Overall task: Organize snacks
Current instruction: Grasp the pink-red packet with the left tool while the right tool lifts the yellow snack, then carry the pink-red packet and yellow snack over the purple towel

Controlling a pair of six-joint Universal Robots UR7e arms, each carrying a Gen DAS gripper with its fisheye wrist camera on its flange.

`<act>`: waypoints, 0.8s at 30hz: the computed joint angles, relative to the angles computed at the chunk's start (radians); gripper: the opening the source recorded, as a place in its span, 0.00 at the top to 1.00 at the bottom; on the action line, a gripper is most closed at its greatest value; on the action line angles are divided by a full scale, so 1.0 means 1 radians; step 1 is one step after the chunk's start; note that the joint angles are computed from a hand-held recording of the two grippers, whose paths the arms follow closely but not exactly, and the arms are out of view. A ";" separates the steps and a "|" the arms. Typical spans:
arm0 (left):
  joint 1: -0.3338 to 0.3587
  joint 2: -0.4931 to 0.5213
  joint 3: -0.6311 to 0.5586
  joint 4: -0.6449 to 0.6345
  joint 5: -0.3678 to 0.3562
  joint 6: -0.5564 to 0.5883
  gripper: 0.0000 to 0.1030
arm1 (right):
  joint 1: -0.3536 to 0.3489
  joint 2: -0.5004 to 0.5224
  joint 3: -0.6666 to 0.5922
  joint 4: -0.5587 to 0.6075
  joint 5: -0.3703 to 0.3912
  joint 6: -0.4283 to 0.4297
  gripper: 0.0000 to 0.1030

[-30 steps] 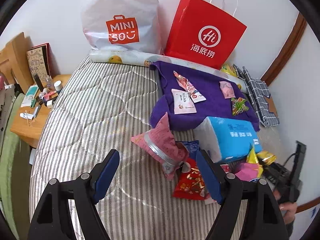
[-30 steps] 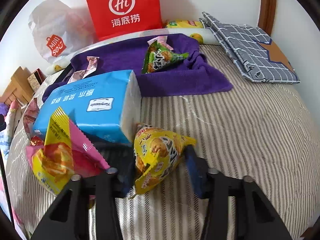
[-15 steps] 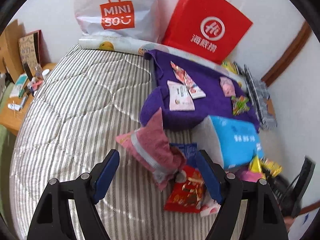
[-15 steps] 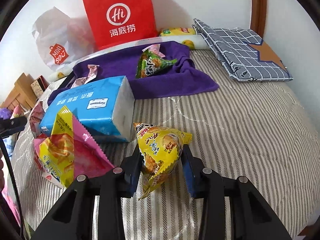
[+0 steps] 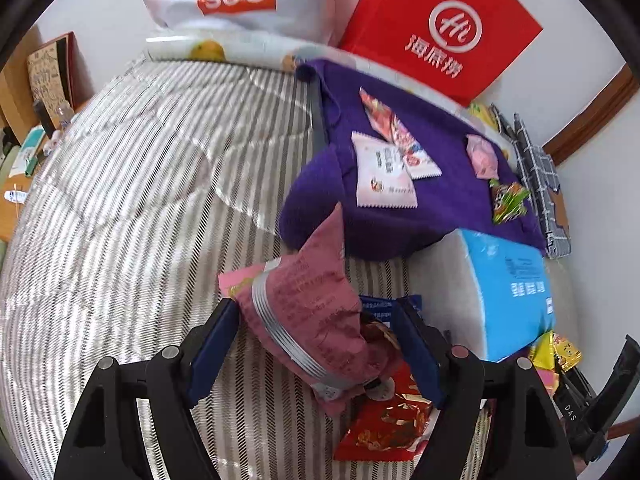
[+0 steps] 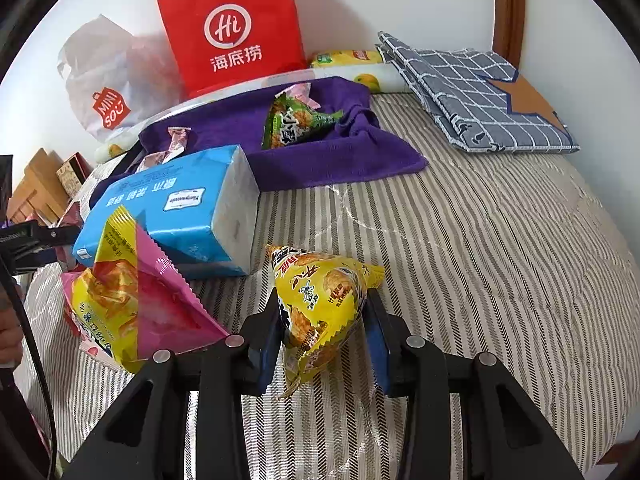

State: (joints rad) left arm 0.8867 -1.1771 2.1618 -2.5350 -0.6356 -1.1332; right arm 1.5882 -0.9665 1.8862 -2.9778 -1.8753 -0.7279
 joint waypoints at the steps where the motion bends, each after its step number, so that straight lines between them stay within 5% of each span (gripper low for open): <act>1: 0.003 0.001 -0.001 -0.002 -0.005 0.002 0.29 | 0.000 0.001 0.003 -0.007 0.001 -0.007 0.62; 7: -0.010 -0.015 0.019 -0.019 -0.011 0.005 0.51 | 0.001 0.000 0.001 0.011 0.003 0.011 0.58; 10: -0.031 -0.033 0.040 -0.017 -0.001 -0.006 0.52 | 0.000 -0.010 0.015 0.001 0.018 0.000 0.66; 24: -0.129 -0.080 0.091 -0.006 0.028 -0.032 0.52 | 0.019 -0.086 0.074 -0.032 0.071 -0.029 0.66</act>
